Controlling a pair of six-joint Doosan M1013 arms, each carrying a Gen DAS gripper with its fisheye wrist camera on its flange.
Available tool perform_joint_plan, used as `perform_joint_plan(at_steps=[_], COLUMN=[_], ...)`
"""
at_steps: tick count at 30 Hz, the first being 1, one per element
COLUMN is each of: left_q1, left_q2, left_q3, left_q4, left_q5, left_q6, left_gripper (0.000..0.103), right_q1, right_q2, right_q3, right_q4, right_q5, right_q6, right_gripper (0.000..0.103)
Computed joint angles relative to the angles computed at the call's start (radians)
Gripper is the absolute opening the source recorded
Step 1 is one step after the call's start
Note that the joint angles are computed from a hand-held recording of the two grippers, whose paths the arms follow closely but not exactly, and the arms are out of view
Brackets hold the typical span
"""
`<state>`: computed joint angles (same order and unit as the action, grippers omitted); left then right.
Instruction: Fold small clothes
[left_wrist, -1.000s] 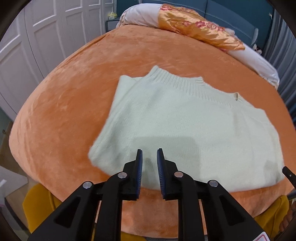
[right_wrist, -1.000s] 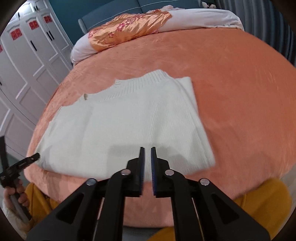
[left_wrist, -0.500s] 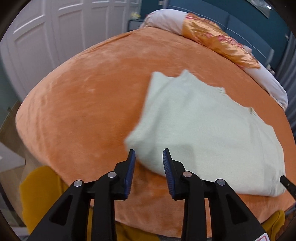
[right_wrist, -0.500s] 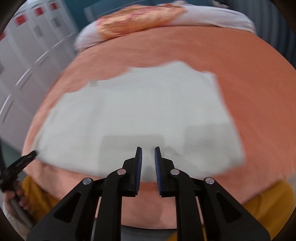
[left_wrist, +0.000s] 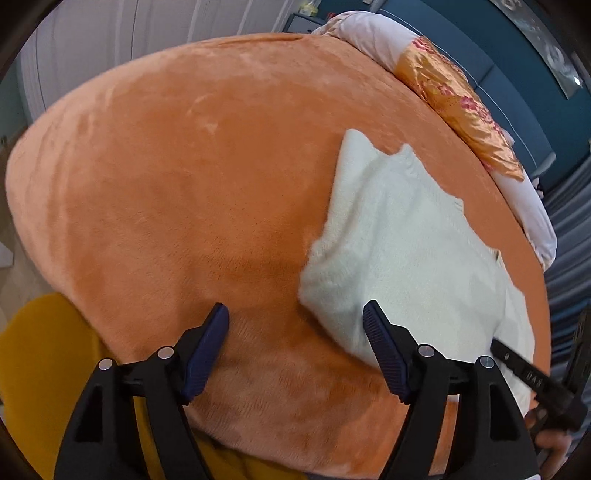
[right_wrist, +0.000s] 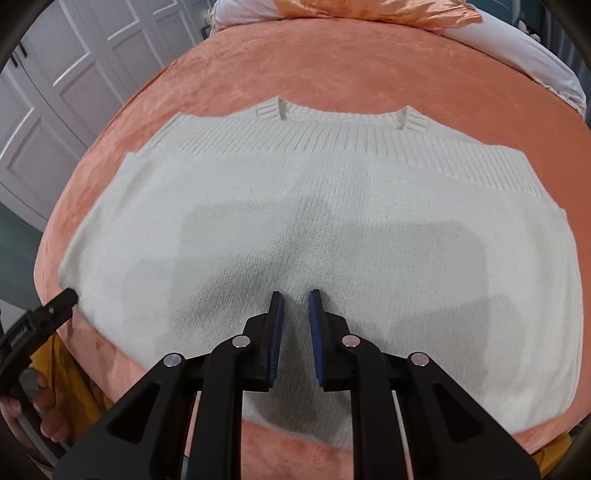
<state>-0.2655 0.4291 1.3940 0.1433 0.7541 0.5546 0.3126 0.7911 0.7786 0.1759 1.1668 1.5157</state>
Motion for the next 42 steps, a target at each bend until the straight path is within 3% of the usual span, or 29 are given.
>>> perform_joint_plan(at_steps=[8,9,10,12,18,21,23,26,33,36,39,42], left_q1=[0.019,0.022,0.027,0.024,-0.012,-0.045,-0.071,-0.11,-0.203,-0.234,-0.256,-0.281], left_q2=[0.045,0.048,0.058,0.061,0.033,0.043,0.057,0.086,0.242,0.337,0.447,0.427], left_q3=[-0.061,-0.065,-0.081,-0.1,-0.146,-0.209,-0.255,-0.33,-0.578,-0.697,-0.827,-0.776], left_q4=[-0.07,-0.098,-0.146,-0.136,-0.083,-0.069,-0.064,-0.072,-0.122,-0.134,-0.122,-0.019], left_q5=[-0.035,-0.05,-0.044,-0.021,-0.055,-0.05,-0.043,-0.026,0.118,0.241,0.416,0.385], left_q6=[0.03,0.059,0.113,0.115,0.173,0.237,0.284,0.367,0.593,0.663,0.677,0.659], left_gripper=[0.073,0.042,0.032,0.025,0.018,0.015,0.014,0.012,0.012,0.011,0.012,0.018], right_q1=[0.008,0.008,0.008,0.007,-0.011,-0.034,-0.05,-0.085,-0.176,-0.213,-0.237,-0.248], right_q2=[-0.009,-0.008,-0.01,-0.013,-0.021,-0.058,-0.091,-0.161,-0.288,-0.322,-0.346,-0.357], right_q3=[0.019,0.016,0.019,0.024,0.045,0.107,0.161,0.278,0.49,0.547,0.582,0.591], right_q4=[-0.025,-0.027,-0.028,-0.022,0.055,0.142,0.191,0.282,0.346,0.363,0.371,0.402], right_q5=[-0.03,-0.028,-0.03,-0.035,-0.059,-0.118,-0.156,-0.232,-0.314,-0.332,-0.352,-0.366], right_q6=[0.008,0.011,0.014,0.012,0.001,0.022,0.035,-0.015,-0.031,0.003,0.017,0.006], right_gripper=[0.014,0.014,0.014,0.014,0.015,0.015,0.028,0.033,0.034,0.034,0.035,0.039])
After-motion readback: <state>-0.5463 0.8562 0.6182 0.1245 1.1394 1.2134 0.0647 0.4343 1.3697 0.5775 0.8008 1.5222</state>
